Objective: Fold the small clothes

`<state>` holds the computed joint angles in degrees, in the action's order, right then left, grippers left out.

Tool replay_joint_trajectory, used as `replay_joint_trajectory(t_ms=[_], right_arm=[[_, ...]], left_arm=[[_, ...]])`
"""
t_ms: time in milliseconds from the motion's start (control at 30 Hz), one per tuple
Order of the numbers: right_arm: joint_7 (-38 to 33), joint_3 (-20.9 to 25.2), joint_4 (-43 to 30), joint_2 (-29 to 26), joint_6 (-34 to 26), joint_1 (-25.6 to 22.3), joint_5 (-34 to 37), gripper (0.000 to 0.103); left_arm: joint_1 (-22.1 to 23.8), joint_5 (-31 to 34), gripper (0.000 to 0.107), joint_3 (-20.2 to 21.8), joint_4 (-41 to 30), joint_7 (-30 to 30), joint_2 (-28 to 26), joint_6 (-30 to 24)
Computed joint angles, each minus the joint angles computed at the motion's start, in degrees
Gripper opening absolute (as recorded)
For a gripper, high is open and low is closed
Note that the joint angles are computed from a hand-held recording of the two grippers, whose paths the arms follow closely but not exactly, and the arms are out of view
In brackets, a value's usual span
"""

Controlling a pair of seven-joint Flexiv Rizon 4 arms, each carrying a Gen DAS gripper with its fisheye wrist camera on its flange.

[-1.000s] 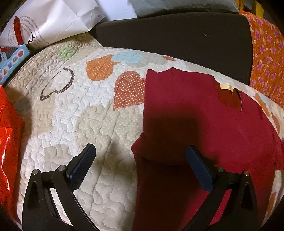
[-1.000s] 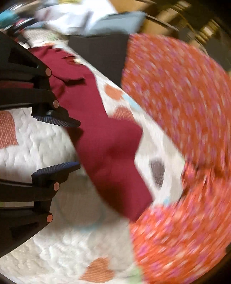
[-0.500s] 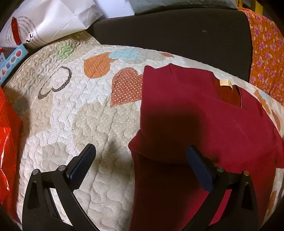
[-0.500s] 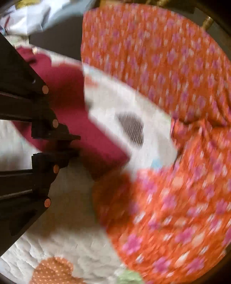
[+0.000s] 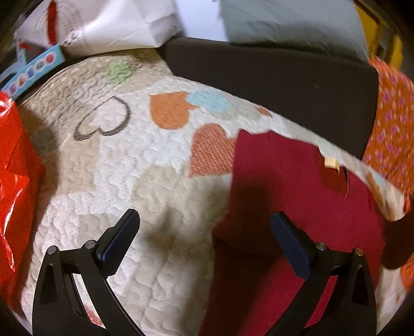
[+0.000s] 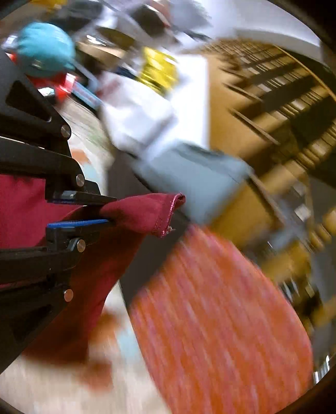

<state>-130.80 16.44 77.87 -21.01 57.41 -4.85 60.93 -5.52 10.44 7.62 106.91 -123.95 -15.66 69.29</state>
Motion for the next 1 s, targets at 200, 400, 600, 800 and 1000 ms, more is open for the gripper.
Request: replay_joint_trajectory(t_ms=[200, 400, 600, 800, 1000], right_arm=[[5.7, 2.4, -2.3, -9.8, 4.4, 12.4, -9.6, 0.009], [15.2, 2.9, -3.1, -16.0, -4.2, 15.4, -21.2, 0.015], [3.2, 7.0, 4.1, -8.2, -2.5, 5.5, -16.2, 0.042], [8.2, -0.7, 11.0, -4.1, 5.2, 5.1, -21.4, 0.042], [28.3, -9.0, 11.4, -8.4, 9.8, 8.3, -33.7, 0.042]], left_arm=[[1.9, -3.8, 0.102, -0.2, 1.8, -0.6, 0.8, 2.0], [2.6, -5.9, 0.102, -1.0, 2.3, 1.1, 0.5, 2.7], [3.5, -10.7, 0.102, -3.0, 3.8, 4.8, 0.1, 6.0], [1.7, -12.9, 0.102, -3.2, 2.6, 8.1, -2.0, 7.6], [-0.8, -9.9, 0.102, -1.6, -1.7, 9.2, -5.7, 2.5]])
